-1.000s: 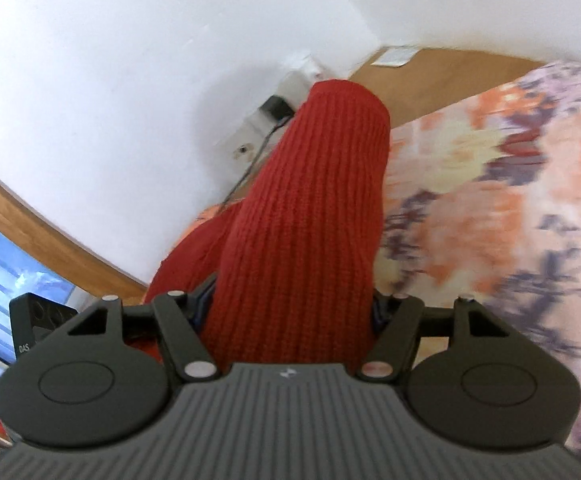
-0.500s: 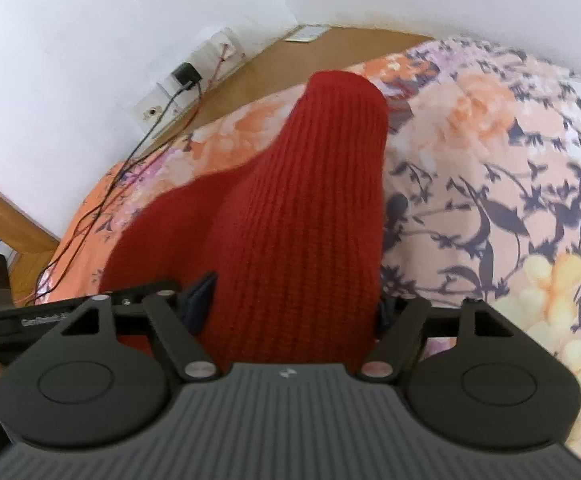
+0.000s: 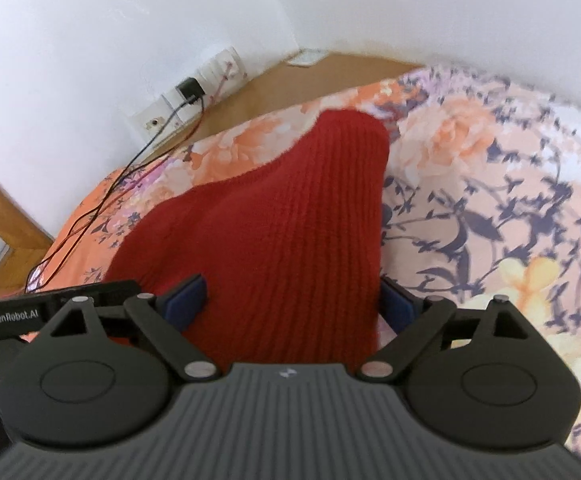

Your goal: Fold small clothes

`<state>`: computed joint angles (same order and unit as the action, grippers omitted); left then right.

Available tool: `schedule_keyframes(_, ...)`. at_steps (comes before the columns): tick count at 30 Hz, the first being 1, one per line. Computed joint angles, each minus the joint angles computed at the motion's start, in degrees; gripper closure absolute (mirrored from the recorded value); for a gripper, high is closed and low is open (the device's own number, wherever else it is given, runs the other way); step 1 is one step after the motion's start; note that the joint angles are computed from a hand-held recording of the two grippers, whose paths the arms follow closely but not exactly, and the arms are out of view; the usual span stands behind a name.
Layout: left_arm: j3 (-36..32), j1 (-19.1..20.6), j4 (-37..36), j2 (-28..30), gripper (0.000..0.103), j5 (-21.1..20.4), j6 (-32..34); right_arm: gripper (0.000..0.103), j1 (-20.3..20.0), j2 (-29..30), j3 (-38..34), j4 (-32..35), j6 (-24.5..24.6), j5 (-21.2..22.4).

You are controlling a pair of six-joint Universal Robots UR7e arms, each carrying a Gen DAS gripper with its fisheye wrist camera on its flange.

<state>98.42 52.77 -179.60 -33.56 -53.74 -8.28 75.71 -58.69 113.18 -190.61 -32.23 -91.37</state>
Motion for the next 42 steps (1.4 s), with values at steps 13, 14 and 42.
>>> schedule_keyframes(13, 0.85, -0.06, -1.04, 2.02, 0.009, 6.44, -2.35, 0.023, 0.03, -0.67, 3.92, -4.75, -5.53, -1.13)
schedule_keyframes(14, 0.94, -0.2, -0.94, 1.91, 0.009, 6.61, -2.73, 0.023, 0.23, -0.02, 3.97, -5.89, -6.18, -1.83)
schedule_keyframes(42, 2.83, -6.66, 17.71, 1.9, 0.011, 10.84, -19.34, 0.0, 0.96, -2.39, 8.86, -2.15, 0.64, -14.23)
